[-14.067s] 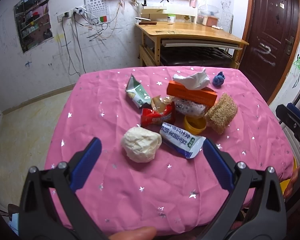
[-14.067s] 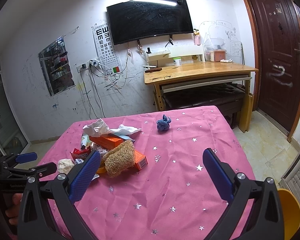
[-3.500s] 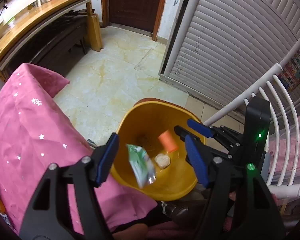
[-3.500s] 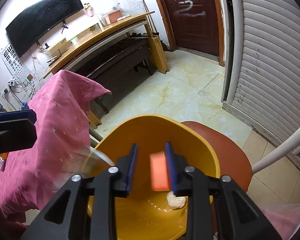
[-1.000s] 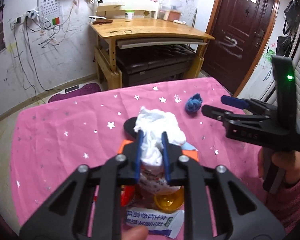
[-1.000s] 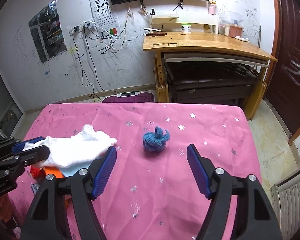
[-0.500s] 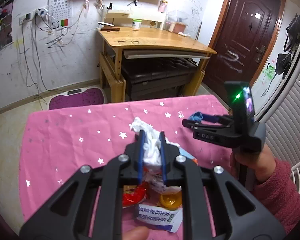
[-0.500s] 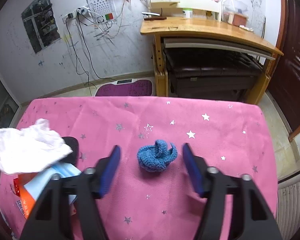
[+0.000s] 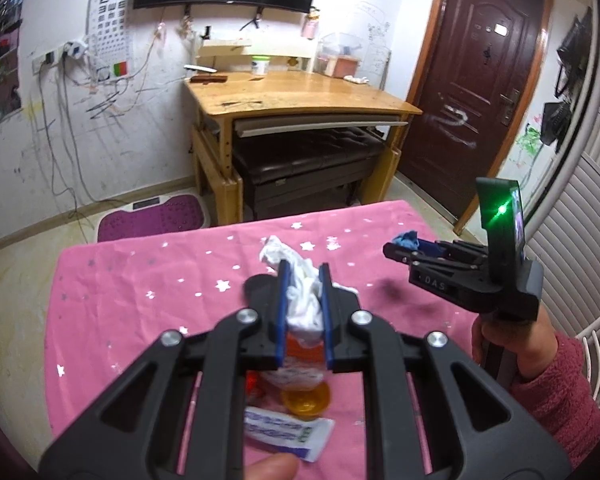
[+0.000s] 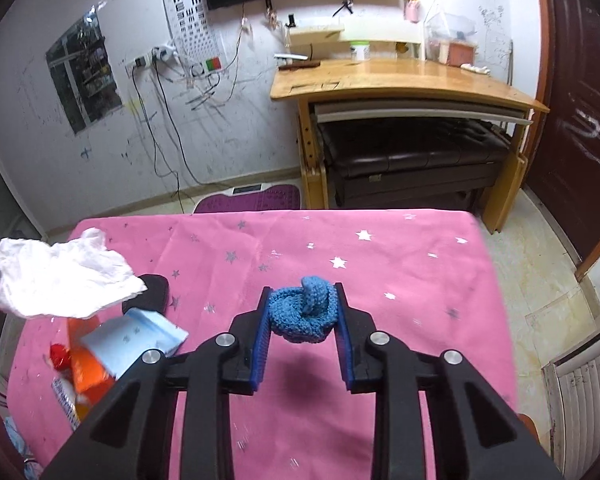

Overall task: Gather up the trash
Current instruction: 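Carry tissue and blue toy to the yellow bin and release both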

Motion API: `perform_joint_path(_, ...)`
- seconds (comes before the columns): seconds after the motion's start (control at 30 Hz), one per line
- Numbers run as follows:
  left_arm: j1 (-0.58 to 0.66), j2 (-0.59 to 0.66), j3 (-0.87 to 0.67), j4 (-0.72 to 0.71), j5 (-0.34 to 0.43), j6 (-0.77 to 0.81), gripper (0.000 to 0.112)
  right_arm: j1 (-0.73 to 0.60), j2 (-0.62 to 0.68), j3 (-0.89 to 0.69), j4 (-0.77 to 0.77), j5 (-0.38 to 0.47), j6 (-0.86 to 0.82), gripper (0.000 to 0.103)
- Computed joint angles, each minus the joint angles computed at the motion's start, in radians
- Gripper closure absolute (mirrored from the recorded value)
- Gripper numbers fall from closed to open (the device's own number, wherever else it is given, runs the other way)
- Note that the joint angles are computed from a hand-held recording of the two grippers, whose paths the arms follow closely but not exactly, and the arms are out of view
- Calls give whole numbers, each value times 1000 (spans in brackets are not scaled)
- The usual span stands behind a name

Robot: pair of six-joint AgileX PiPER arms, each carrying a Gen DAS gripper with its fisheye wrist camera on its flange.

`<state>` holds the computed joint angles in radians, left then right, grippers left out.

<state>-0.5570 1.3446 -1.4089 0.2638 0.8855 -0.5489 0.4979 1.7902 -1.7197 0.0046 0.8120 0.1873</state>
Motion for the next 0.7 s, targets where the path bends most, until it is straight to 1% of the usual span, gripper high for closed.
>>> perform_joint_path(0.23, -181, 75, -125, 111, 57, -92, 100, -84, -230, 269, 41, -102, -36, 80)
perform_joint_path(0.33, -258, 131, -196, 144, 82, -112, 100, -154, -363, 414, 93, -142, -83, 80)
perform_joint_path(0.43, -330, 204, -282, 156, 103, -112, 100, -247, -485, 538, 159, -156, -147, 80)
perform_joint_path(0.53, -390, 277, -369, 157, 119, -97, 100, -352, -590, 641, 233, -151, -228, 80)
perform_joint_path(0.6, -425, 334, -437, 148, 130, -72, 100, -458, -666, 710, 309, -131, -311, 80)
perform_joint_path(0.7, -464, 419, -547, 121, 152, -33, 100, -632, -755, 789, 426, -75, -461, 80)
